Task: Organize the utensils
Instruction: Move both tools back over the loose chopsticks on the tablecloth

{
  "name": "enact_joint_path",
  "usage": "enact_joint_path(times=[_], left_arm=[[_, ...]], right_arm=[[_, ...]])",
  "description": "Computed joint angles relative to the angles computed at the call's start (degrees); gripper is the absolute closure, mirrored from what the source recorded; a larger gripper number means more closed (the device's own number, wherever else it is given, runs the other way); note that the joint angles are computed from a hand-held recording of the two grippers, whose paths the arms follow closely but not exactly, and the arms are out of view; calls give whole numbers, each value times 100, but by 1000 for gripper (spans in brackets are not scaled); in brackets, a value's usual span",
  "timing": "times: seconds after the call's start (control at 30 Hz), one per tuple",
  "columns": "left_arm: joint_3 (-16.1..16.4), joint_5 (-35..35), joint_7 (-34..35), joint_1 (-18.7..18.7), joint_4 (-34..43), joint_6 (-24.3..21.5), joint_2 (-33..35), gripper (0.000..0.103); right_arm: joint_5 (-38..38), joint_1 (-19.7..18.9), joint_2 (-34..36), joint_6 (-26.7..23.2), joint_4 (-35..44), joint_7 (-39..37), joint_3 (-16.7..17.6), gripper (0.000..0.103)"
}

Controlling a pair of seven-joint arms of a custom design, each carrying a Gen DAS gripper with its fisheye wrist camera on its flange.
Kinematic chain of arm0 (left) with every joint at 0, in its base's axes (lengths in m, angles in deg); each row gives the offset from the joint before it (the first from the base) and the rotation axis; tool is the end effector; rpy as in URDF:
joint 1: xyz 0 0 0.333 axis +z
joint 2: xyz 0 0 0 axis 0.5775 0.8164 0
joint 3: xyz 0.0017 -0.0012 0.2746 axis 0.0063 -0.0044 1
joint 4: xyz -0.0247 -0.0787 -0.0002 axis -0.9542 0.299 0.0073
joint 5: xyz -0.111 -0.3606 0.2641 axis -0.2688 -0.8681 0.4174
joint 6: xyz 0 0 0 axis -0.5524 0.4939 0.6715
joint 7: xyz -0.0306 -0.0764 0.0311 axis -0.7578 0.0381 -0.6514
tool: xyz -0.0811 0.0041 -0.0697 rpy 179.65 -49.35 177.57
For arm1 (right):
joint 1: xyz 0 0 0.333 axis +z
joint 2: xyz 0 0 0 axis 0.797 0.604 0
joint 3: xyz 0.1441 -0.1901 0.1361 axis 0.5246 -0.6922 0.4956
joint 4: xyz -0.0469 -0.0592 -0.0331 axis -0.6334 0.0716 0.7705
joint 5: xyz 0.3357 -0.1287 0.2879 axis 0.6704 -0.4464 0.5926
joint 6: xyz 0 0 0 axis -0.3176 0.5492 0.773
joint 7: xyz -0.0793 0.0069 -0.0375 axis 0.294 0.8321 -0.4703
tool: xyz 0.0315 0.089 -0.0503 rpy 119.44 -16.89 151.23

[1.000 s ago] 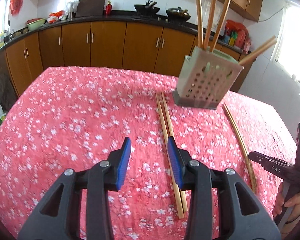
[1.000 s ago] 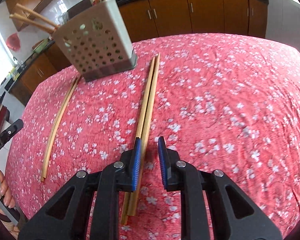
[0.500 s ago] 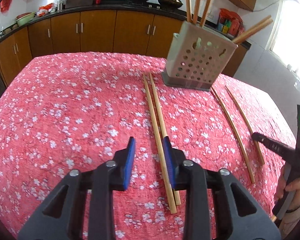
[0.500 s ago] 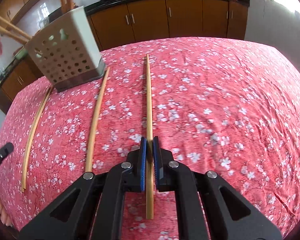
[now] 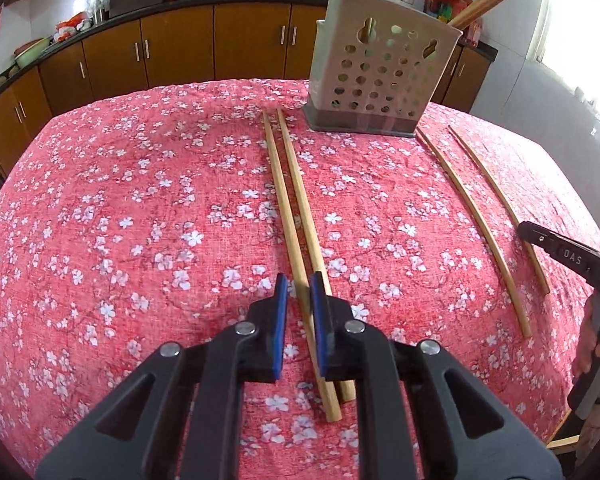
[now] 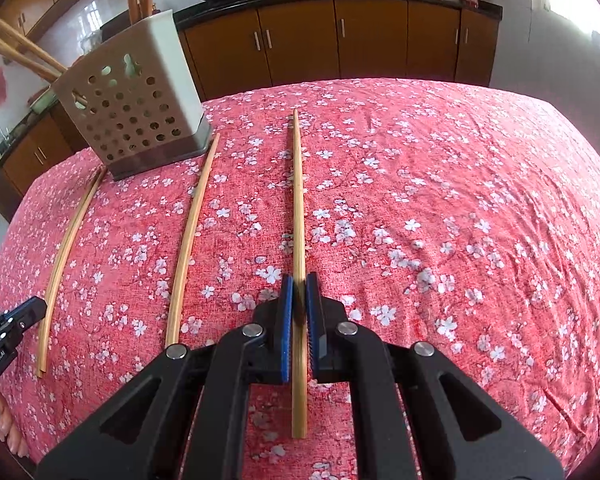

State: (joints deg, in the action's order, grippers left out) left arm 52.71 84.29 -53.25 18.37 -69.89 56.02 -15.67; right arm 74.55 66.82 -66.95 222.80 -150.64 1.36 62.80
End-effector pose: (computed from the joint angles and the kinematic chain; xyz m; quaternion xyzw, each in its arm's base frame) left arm 0.4540 -0.3315 0.3877 -0.7739 0.5461 -0.2133 0.2396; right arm 0.5776 0.1160 0.3606 -0.7700 0.5399 -0.1154 0.3199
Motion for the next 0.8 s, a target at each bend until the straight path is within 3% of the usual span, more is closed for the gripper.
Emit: enact_joint_path(times=[0.3, 0.53, 0.67, 0.8], left_arm=[[-24, 330, -144, -5, 205, -399, 204, 95], [142, 187, -246, 142, -197, -575, -235, 95], [195, 109, -346, 287, -461, -423, -499, 95], [173, 172, -533, 459, -722, 7, -697, 95]], right_arm=[[177, 104, -139, 32, -158, -383, -23, 95], [-19, 51, 48, 182, 14, -119, 2, 95], [-2, -16, 279, 210, 248, -15, 11, 95], [349, -22, 318, 260, 267, -339, 43, 95]])
